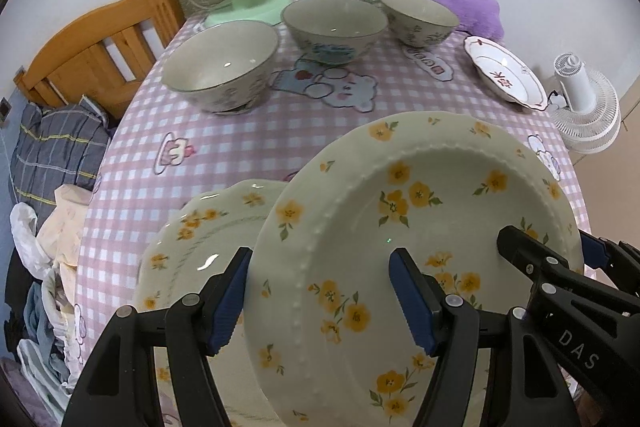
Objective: Organize plates and bowls
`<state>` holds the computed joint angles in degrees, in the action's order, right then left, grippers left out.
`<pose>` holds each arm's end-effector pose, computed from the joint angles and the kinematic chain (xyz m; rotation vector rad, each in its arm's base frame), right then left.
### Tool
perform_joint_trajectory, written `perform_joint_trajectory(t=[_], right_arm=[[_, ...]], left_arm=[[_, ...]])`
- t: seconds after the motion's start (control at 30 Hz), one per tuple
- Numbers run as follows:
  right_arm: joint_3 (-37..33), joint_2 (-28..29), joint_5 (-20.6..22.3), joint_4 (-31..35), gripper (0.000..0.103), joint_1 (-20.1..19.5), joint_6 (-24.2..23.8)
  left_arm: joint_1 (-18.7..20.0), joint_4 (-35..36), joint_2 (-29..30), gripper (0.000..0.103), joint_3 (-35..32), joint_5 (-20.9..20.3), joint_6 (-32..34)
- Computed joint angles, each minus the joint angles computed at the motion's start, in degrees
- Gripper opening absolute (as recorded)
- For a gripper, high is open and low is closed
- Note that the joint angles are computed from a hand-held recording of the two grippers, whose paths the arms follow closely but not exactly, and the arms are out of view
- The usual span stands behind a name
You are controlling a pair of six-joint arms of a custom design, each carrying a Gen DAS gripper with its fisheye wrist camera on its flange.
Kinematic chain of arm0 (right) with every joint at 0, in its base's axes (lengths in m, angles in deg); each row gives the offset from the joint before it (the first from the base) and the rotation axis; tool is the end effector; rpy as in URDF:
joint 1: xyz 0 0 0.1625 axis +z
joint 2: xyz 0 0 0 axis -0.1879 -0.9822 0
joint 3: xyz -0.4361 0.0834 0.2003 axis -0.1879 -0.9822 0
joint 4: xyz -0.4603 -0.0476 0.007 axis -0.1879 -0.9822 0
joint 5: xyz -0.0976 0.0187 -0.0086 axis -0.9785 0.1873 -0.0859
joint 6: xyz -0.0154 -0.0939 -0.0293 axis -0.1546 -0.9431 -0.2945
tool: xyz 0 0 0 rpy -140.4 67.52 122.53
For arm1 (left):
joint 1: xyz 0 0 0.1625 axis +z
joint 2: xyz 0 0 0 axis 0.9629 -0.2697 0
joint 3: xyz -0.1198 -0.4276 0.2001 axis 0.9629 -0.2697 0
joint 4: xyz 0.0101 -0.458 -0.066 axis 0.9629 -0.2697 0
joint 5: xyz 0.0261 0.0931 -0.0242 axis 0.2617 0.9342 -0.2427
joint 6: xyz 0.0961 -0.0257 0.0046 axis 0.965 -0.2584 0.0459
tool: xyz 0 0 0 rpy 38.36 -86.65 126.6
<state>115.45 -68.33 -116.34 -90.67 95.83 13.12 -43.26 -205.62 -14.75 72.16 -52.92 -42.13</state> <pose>0.0289 -0.4116 0.3349 -0.2779 -2.2430 0.6880 -0.4407 -0.4870 -0.0445 0.7351 2.3835 -0.2630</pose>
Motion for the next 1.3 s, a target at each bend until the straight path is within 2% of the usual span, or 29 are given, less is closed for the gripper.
perform_joint_trajectory(t=[0.27,0.67,0.9,1.3], right_arm=[[0.0,4.6,-2.1,-0.4,0.065,3.0,3.8],[-0.3,10.2,-4.1,0.6,0.065,4.7,8.8],[-1.1,12.9,-6.1,-0.3,0.065,5.6,9.3],[-2.1,14.1,-5.1,0.9,0.064,4.6,10.6]], left_arm=[[2.2,-0.7,-2.8,0.069,3.3,-0.6,0.9],[5.2,-2.1,-4.9,0.070,6.5,-1.9,2.6],[6.9,-2.6,-4.8,0.070,6.6,-3.3,3.2],[6.1,-2.5,-3.9,0.071,7.2,0.4,2.1]])
